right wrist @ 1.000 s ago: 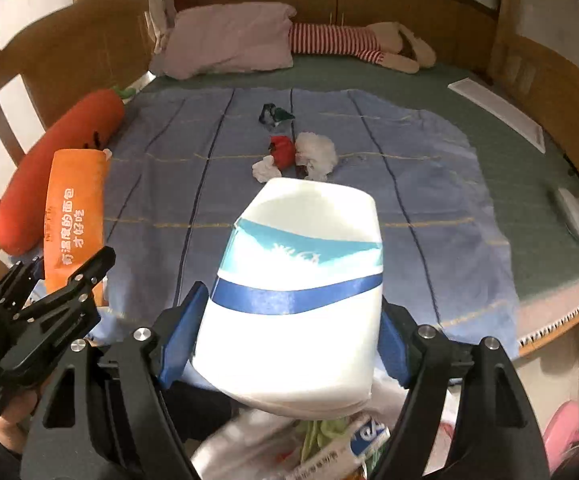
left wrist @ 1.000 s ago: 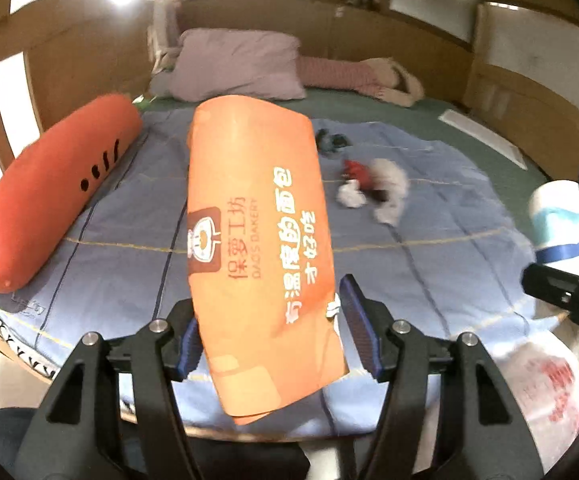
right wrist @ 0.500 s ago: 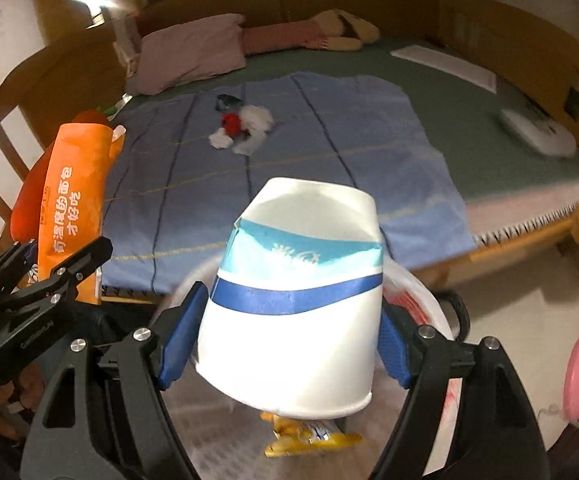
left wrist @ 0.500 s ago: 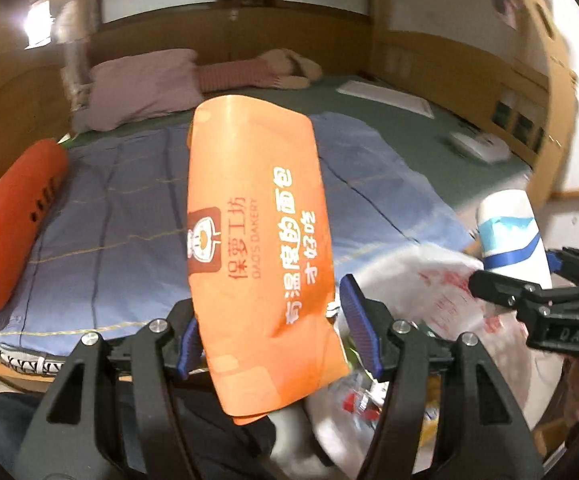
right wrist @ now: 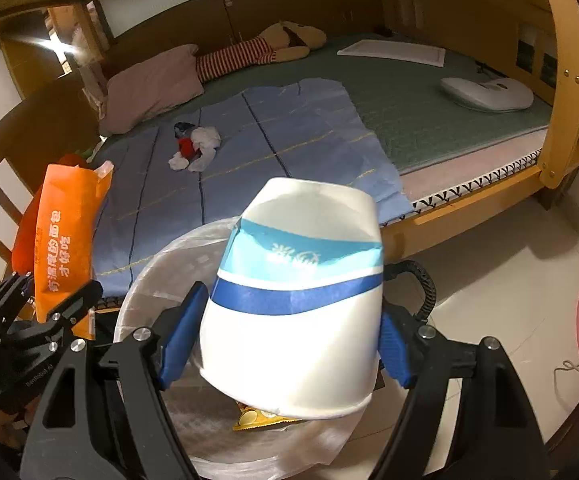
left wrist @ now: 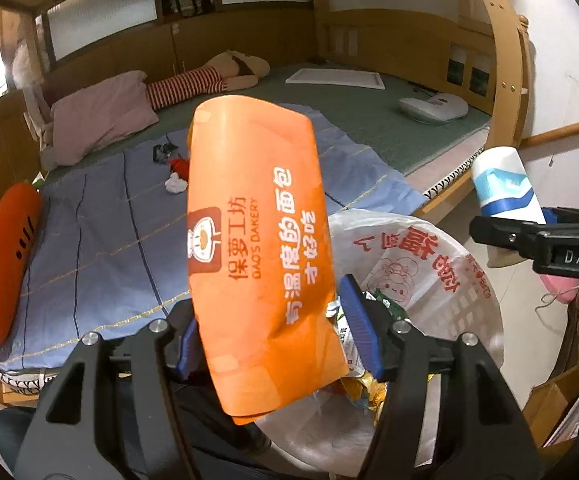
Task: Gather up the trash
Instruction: 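Carry the orange bread bag and paper cup over the bin and release both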
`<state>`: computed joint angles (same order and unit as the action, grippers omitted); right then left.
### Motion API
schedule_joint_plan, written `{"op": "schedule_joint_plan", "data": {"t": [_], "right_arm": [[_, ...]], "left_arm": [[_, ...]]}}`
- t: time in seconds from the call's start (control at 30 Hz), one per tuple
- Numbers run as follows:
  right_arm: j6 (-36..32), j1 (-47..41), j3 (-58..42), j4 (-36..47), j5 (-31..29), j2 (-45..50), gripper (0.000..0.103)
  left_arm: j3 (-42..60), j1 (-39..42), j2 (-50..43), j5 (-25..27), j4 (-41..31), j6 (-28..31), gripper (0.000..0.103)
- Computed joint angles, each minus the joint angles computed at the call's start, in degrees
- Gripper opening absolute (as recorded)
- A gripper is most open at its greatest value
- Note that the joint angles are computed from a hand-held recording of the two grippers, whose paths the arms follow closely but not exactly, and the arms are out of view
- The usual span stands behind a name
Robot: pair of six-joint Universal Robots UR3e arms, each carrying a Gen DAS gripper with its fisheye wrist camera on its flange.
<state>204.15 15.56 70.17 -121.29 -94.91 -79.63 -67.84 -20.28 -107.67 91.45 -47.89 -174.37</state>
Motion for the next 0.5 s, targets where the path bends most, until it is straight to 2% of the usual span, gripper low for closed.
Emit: {"op": "schedule_joint_plan", "data": {"t": [0.4,0.5], "right_arm": [[-1.5,0.0,1.3,0.3,5.3,1.6,0.076],[-2.1,0.3,1.4,0.5,5.3,1.8,0.08]], "left_arm": [[-0.1,-1.1,-0.5,-0.1,-1.9,1.5,0.062],[-0.1,-0.7,-0.6,-0.7,-2.5,1.4,0.062]]}}
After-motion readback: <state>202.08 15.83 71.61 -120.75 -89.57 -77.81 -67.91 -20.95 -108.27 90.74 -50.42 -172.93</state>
